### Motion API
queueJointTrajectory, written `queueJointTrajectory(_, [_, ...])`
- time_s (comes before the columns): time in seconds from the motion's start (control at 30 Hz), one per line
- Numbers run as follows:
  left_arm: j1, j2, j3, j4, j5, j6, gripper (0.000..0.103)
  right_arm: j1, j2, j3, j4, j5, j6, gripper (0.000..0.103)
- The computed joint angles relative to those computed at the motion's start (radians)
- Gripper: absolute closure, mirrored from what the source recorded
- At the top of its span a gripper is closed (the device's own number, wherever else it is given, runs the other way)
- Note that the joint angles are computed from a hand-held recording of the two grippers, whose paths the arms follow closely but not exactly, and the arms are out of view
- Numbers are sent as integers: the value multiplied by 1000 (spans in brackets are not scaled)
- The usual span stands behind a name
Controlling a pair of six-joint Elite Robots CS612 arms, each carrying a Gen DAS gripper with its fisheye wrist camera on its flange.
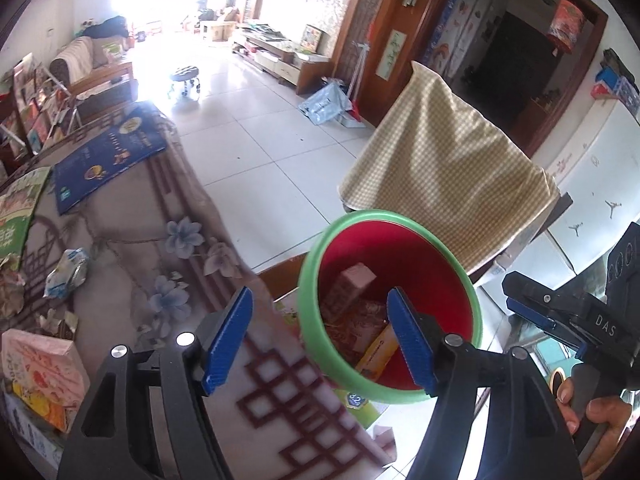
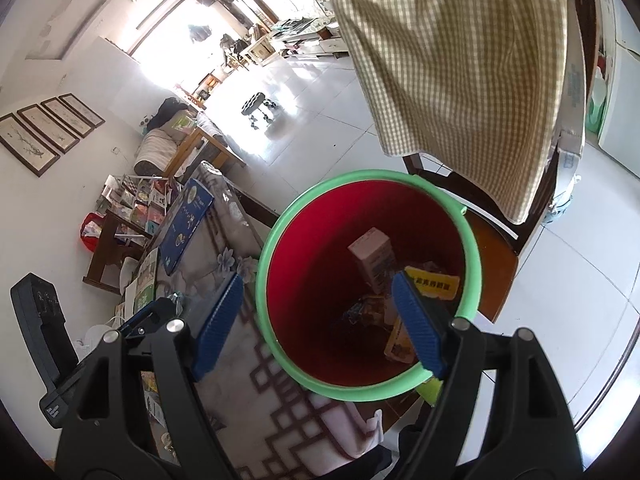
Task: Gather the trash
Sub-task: 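Carry the carton and box to the red bucket and open both tools, then grasp the white paper cup with the left tool while the right tool grasps crumpled foil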
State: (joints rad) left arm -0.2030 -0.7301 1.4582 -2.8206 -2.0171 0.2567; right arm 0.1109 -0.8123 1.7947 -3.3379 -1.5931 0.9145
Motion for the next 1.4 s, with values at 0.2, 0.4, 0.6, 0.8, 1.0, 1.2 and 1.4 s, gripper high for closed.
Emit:
queueJointTrajectory(0.2, [48,-2,12,-30,18,-43,36,34,27,-73,55,42,-58,27])
queueJointTrajectory(0.4, [119,8,6,-29,51,-56,36,85,77,-188,156,109,-130,24])
queueJointTrajectory(0.6, [202,32,-21,28,116,-66,36,148,152,-347,328,210,-223,21])
queueJointTrajectory(0.8, [280,53,-46,82,138,30,36,214,241,-518,560,314,-329,20])
queueJointTrajectory(1.0, [332,67,-80,232,81,208,35,261,313,-639,668,356,-336,20])
queueJointTrajectory(1.2, [346,76,-96,401,38,331,29,286,359,-707,739,333,-293,31])
queueJointTrajectory(1.4, [345,109,-146,588,24,326,29,303,347,-694,718,236,-262,51])
